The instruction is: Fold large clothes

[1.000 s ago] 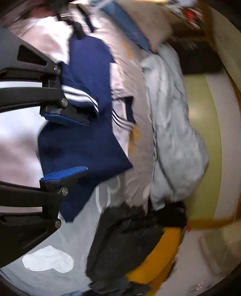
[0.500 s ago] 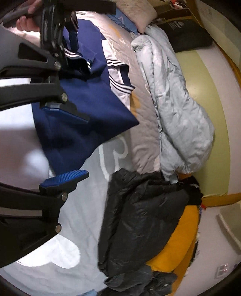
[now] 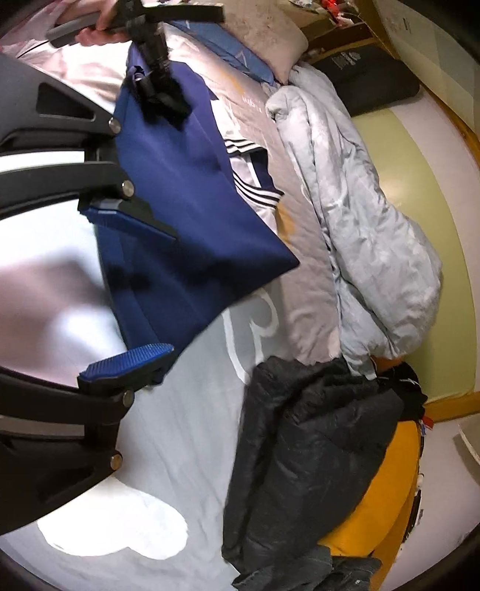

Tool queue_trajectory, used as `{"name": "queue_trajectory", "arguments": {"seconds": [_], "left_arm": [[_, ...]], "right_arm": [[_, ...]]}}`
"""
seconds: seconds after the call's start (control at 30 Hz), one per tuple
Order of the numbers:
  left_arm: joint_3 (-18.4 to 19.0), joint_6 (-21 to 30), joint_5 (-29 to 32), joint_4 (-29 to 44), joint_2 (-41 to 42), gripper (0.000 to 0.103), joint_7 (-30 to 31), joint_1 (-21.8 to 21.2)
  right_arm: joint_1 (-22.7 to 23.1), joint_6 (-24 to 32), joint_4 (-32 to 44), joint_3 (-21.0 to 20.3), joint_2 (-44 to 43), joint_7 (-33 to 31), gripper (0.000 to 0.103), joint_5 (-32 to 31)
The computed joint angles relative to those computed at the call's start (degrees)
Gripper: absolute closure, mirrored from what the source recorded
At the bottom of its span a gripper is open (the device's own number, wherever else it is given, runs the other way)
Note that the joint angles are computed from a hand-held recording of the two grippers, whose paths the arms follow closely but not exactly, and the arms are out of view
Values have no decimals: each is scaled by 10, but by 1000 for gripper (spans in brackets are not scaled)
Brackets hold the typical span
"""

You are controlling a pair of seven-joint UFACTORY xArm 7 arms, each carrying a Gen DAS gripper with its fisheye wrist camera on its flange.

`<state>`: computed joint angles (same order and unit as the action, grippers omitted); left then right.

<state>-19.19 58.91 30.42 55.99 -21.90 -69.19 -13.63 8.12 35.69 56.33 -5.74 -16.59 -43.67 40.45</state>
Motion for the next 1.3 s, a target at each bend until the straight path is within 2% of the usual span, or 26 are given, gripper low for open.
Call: {"name": "queue_trajectory", "arguments": {"seconds": [0.1, 0.17, 0.3, 0.33, 0.37, 0.4, 0.47, 0.5, 0.63, 0.73, 0.77, 0.83, 0.93, 0.97, 1.03, 1.1, 1.17, 1.23, 1.3], "left_arm": [[-29, 80, 67, -3, -41, 97, -41, 28], [-17, 100, 69, -20, -71, 98, -37, 33], [-4, 103, 89, -70, -112, 98, 0, 53], [-2, 123, 103, -74, -104, 98, 9, 53], [-14, 146, 97, -71, -91, 99, 19, 77], [-3, 145, 86, -78, -91, 99, 14, 83], [43, 93, 60, -101, -106, 99, 4, 81], [52, 82, 51, -105, -106, 101, 5, 88], [60, 59, 42, -98, -92, 101, 15, 109], [46, 60, 43, -105, -113, 96, 4, 118], [41, 53, 50, -108, -121, 91, 0, 120], [22, 49, 62, -118, -154, 57, 3, 114], [-4, 45, 62, -130, -205, 38, 15, 98], [-8, 43, 50, -132, -220, 34, 20, 91], [-41, 60, 31, -131, -251, 24, 8, 86], [-84, 73, 18, -136, -286, 18, -26, 82], [-118, 65, -1, -150, -321, 14, -62, 67], [-154, 66, -21, -149, -338, 7, -88, 59], [-178, 77, -32, -130, -335, 3, -83, 54]], "right_arm": [[-2, -58, -23, 22, -10, 7, 49, -34], [3, -78, -29, 23, -11, 17, 49, -49], [16, -45, -12, 4, 4, 23, 44, -39], [16, -29, -6, 0, 11, 26, 44, -32], [12, -22, -2, 3, 17, 36, 44, -34], [7, -25, -4, 9, 19, 45, 44, -42], [2, -44, -11, 21, 18, 54, 44, -59], [2, -55, -16, 25, 16, 53, 44, -65], [10, -92, -29, 30, 9, 55, 42, -80], [21, -105, -38, 24, 0, 49, 42, -77], [25, -108, -40, 20, -2, 45, 42, -75], [39, -116, -50, 10, -18, 25, 40, -57], [62, -133, -67, -2, -43, -6, 37, -32], [70, -140, -75, -5, -54, -13, 36, -26], [88, -160, -96, -8, -82, -20, 31, -13], [118, -183, -117, -21, -110, -29, 11, 11], [150, -217, -144, -31, -144, -37, 3, 30], [170, -252, -176, -32, -179, -39, 0, 24], [174, -284, -220, -21, -224, -39, 0, 7]]}}
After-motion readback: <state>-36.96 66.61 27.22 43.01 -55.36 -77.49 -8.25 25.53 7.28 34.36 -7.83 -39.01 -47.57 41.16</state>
